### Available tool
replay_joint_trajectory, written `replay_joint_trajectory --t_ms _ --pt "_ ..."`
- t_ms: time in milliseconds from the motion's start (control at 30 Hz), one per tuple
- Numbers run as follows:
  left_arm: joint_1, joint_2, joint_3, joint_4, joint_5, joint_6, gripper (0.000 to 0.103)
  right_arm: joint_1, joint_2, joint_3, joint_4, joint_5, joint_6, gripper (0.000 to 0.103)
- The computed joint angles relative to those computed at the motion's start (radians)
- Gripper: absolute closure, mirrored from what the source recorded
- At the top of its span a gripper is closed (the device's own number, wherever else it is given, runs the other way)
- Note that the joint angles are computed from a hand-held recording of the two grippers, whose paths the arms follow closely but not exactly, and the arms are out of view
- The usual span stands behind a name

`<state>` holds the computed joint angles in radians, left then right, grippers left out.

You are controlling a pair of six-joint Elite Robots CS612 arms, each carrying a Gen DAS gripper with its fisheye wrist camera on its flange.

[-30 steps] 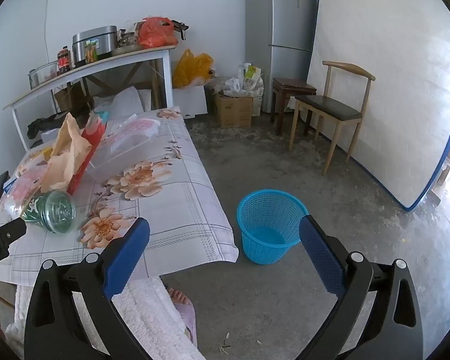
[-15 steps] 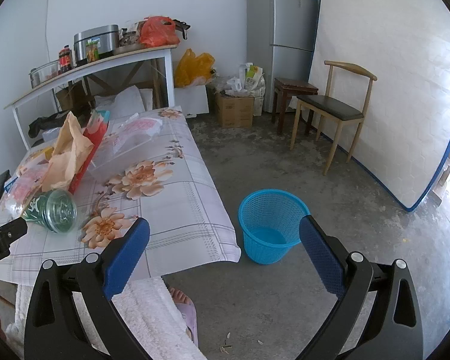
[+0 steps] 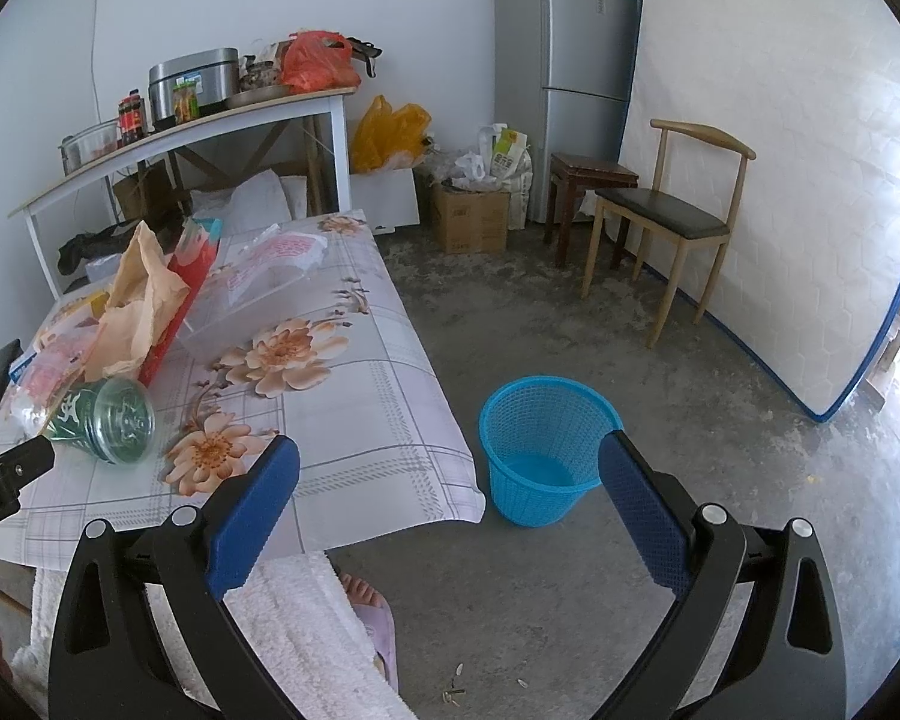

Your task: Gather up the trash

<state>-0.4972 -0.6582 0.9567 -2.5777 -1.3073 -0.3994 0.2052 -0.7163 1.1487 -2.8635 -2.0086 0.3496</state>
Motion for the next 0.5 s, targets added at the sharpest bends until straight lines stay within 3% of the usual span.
replay_joint_trajectory --t_ms 500 --pt "0.005 0.004 -0.003 -0.007 0.008 0.01 0.008 -0.001 -0.001 0.004 -0.005 0.001 0.001 0.006"
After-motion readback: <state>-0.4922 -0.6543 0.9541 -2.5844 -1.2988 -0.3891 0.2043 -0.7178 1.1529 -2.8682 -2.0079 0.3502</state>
